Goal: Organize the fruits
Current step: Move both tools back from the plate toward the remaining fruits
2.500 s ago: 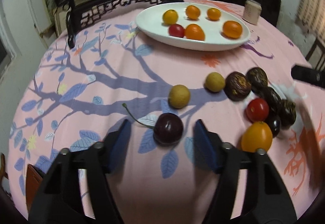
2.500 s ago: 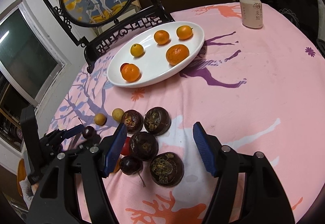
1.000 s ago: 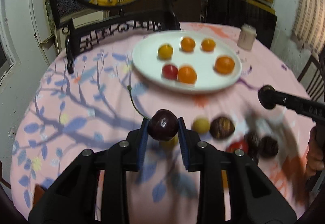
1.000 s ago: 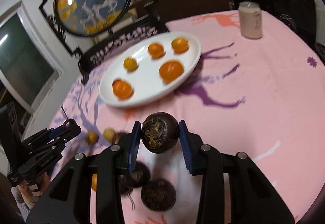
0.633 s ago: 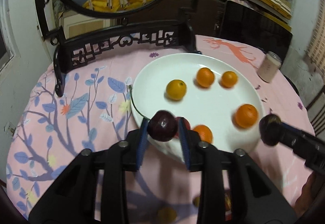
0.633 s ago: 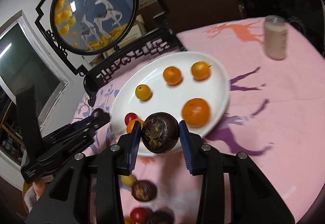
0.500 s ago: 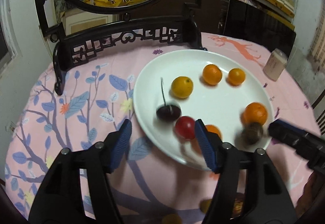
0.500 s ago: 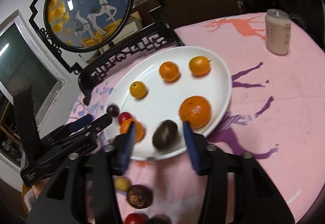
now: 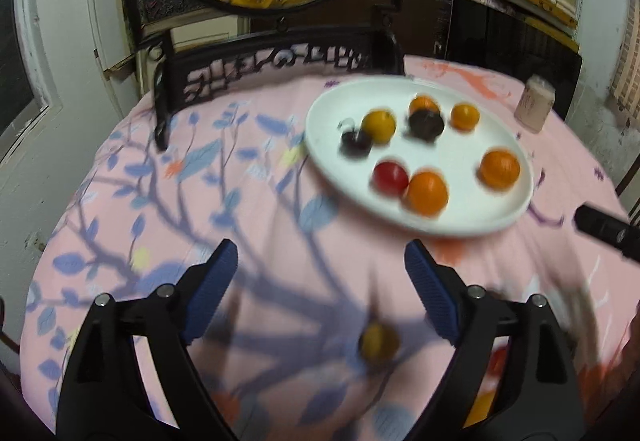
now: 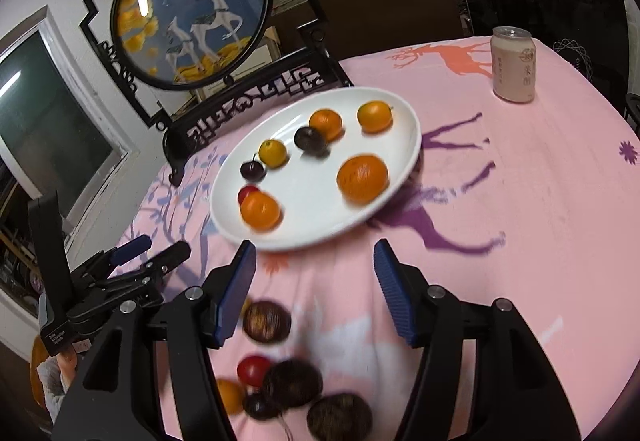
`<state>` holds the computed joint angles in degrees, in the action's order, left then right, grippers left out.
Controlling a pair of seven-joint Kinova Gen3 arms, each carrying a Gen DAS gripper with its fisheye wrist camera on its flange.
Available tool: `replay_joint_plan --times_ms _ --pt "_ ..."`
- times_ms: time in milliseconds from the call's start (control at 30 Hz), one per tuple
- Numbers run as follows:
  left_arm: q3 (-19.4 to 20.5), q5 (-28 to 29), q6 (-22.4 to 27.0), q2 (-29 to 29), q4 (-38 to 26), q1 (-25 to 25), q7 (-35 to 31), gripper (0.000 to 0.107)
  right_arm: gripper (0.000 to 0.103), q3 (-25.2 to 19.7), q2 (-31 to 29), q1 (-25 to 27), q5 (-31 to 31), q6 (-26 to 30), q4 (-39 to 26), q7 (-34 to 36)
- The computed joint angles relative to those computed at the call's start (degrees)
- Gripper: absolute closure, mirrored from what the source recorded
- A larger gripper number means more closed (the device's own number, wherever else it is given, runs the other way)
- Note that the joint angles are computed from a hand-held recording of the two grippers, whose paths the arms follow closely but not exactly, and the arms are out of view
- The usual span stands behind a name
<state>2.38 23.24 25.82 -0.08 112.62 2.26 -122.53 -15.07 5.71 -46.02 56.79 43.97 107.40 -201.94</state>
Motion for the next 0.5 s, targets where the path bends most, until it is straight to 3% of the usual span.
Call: replay_joint_plan --times_ms 267,367,500 --pt "0.78 -9.59 -3.93 -2.65 5.51 1.15 6.69 0.014 0.038 -3.12 -2.05 -2.83 2.77 4.09 3.29 -7.42" --pt "1.51 -13.82 -5.69 -2.98 6.79 2.16 9.49 0.014 0.028 -3.71 -1.84 -3.16 2.49 5.07 3.09 -7.77" --pt "2.42 -18.59 -7.23 -3.0 8.06 3.23 12.38 0.014 0.027 -3.59 -1.28 -3.22 1.97 5.37 2.66 -6.69"
